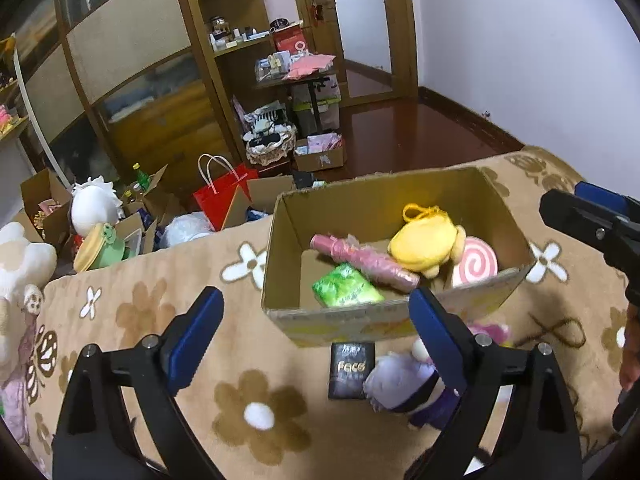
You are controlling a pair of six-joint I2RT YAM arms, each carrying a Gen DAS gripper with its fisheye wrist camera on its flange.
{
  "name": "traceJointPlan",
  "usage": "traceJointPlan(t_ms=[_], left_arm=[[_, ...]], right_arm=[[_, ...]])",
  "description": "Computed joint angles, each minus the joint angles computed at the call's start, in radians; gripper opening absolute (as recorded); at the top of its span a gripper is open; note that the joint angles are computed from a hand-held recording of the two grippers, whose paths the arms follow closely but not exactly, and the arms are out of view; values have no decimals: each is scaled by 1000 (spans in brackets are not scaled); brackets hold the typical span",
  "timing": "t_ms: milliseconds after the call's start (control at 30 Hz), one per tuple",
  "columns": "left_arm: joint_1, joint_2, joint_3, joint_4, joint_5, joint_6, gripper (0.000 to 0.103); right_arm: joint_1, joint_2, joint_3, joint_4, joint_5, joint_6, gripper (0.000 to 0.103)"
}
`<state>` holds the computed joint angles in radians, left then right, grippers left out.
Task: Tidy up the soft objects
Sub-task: 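Withdraw both open tools from the box toward the plush dolls and Face pack, then grasp the white-haired doll with the left tool while the right tool grasps the pink bear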
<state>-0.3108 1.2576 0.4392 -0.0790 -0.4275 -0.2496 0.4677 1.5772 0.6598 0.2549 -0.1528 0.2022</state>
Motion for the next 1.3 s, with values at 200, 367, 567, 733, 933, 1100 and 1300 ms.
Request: traceJointPlan(t_ms=[200,367,567,733,933,1100,1300], left_arm=[[-32,-29,-30,-63,1,-70,94],[-42,-24,-59,-78,4,-91,94],[-4,1,-90,-41,75,-113,94],[6,52,-108,23,116,-135,94],[-13,171,-116,131,137,-145,94],[-35,246,-111,193,140,-153,94],[-51,325,-118,285,147,-159,94]], right_arm=[[25,-41,-58,-22,28,-3,103],[60,-67,-106,-8,65,-4,103],[80,-48,-130,3,77,8,103],[84,5,-129,24,70,19,103],[72,103,-110,48,34,42,103],[60,163,-89,68,0,57,103],[49,235,-61,80,-28,67,103]])
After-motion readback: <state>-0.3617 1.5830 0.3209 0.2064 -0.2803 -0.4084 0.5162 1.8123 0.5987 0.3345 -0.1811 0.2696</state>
